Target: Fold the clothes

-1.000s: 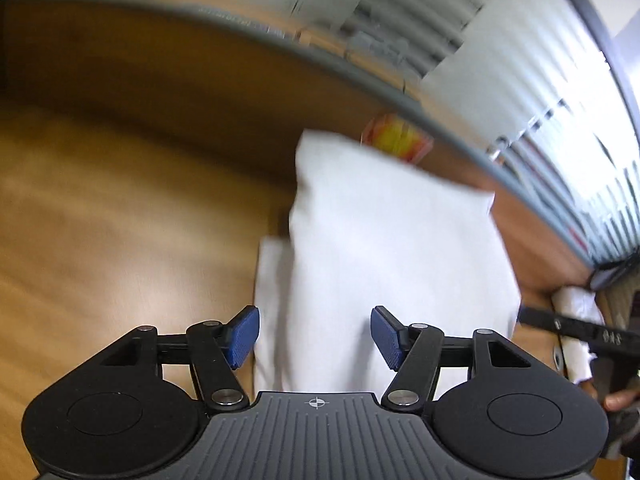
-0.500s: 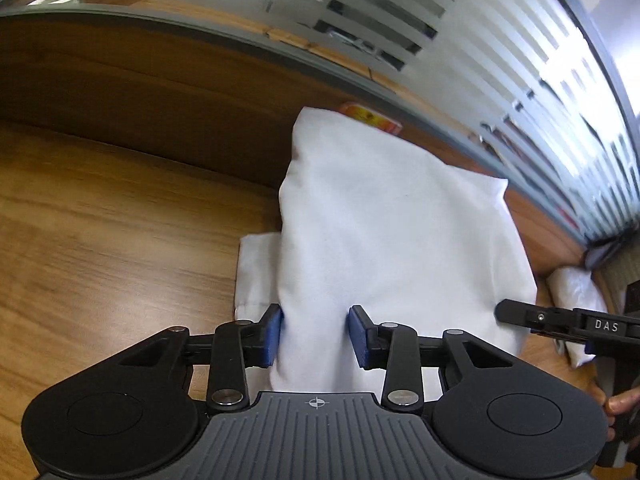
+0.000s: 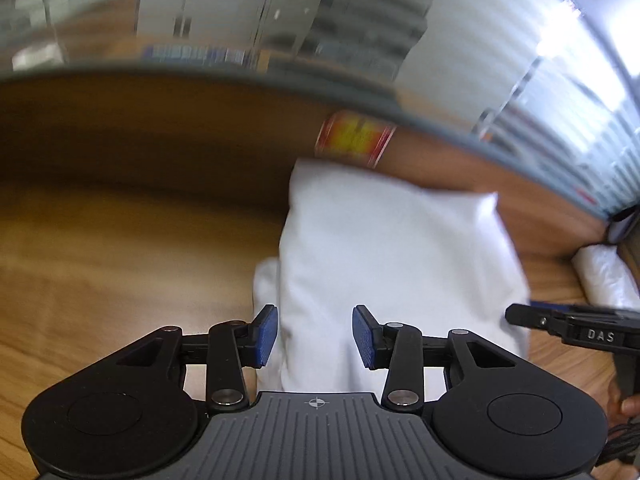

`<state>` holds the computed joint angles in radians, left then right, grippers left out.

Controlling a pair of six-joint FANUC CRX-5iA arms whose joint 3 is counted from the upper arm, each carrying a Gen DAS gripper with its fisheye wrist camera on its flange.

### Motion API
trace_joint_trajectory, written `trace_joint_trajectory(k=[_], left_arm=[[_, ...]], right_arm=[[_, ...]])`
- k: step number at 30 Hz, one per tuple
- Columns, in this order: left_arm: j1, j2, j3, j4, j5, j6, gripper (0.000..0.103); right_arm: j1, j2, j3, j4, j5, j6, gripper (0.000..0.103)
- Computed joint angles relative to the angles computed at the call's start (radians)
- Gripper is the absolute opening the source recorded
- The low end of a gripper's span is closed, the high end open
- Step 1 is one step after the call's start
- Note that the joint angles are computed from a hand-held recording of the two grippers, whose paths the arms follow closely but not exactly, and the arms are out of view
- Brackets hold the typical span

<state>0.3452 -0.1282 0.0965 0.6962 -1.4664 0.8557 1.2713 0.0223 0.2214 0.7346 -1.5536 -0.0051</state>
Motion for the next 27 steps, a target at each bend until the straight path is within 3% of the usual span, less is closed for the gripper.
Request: trace_joint_trajectory(k=[5,17,27], left_arm=[[-0.021,-0.017,-0.033,0.029,-0.016,-0.071,0.043],[-0.074,-0.018,-0.070,-0.038,-0.008,-0.100,0.043],[-0.033,-0.020,-0.016,-0.006,-0.079,-0.105,0.043]], right_arm=[[-0.033,0.043,0.046,0.057,0.045,0.134,0.044],[-0.135,0.016,-0.087,-0.064,0.179,0.109,0.045],[-0.089,0.064,0.059,-0.059,0.043,0.148,0.045]])
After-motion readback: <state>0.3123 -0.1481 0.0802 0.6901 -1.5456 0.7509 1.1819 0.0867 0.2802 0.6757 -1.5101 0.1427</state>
